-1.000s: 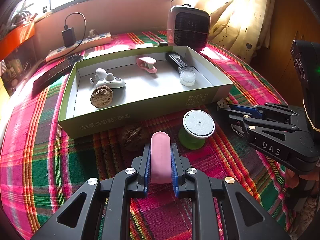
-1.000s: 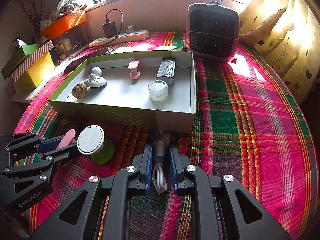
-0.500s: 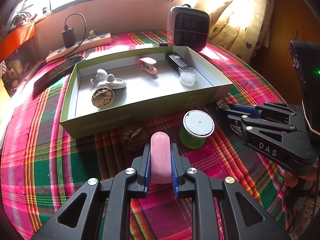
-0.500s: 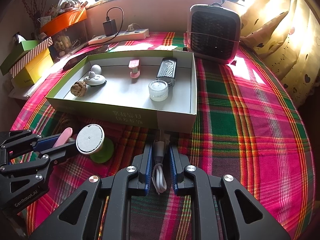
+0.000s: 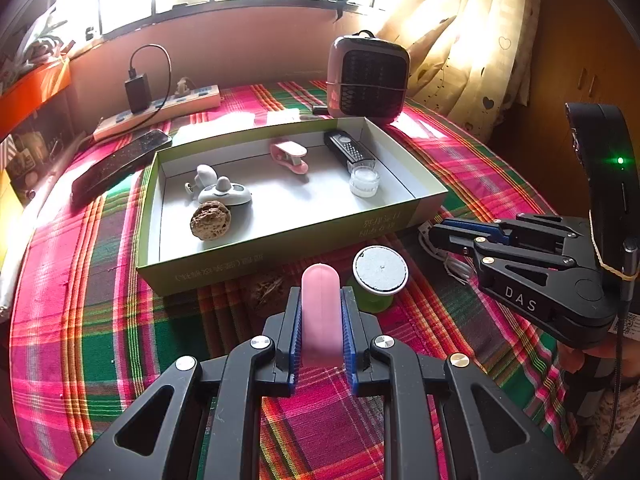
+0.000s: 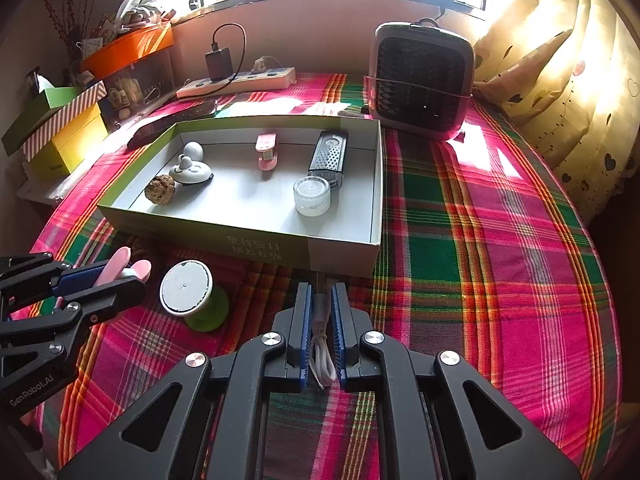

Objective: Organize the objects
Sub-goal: 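Lift the pink clip with the left gripper while the right lifts the white cable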

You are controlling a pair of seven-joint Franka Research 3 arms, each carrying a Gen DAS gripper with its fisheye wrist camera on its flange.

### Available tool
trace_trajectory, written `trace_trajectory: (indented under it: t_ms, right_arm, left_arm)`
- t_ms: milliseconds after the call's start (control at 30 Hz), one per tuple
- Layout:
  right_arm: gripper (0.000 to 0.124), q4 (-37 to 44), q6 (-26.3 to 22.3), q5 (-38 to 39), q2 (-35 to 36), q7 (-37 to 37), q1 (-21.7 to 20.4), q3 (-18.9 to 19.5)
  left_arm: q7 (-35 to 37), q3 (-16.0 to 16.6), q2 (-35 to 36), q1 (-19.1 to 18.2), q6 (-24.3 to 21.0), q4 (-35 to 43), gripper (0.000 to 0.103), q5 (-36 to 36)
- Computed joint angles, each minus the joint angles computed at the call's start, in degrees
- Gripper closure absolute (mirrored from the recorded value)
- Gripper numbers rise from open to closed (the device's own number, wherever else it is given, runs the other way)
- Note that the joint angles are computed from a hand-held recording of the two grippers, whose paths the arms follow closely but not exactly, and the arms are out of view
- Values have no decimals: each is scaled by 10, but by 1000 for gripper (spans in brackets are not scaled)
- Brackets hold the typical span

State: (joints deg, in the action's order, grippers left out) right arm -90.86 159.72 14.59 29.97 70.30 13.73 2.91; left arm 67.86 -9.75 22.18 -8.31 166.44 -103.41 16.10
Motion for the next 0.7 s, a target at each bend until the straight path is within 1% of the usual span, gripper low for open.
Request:
trace_trajectory:
  t_ms: [233,333,467,533,600,667,700]
  right_arm:
    - [117,-6,3,6,-4,-2,-2,2]
    - [118,-6,3,14,-5,-6,-8,6]
    - [122,-8,4,37,-8,-18,-21,19]
    - [122,-7,2,42,-7,-22,-22,19]
    - [122,-10,11,43,-8,-18,-18,14]
    - [121,-6,4,67,-5,-33,-35,33]
    - [115,-4,0,75,-4,-34,-38,35]
  left_arm:
    - [-1,-1,-2,2,-2,-1,87,-2]
    - [-4,0,-2,1,-2,-2,87,-1]
    - [-3,-2,-1,2,-2,-2,87,-3]
    - [-5,-1,0,2,-1,-2,87,-3]
    - [-4,-2,1,3,-2,-1,87,-5]
    - [-6,-1,1,3,-2,-3,87,-6]
    - [-5,-3,2,5,-2,-2,87,-8]
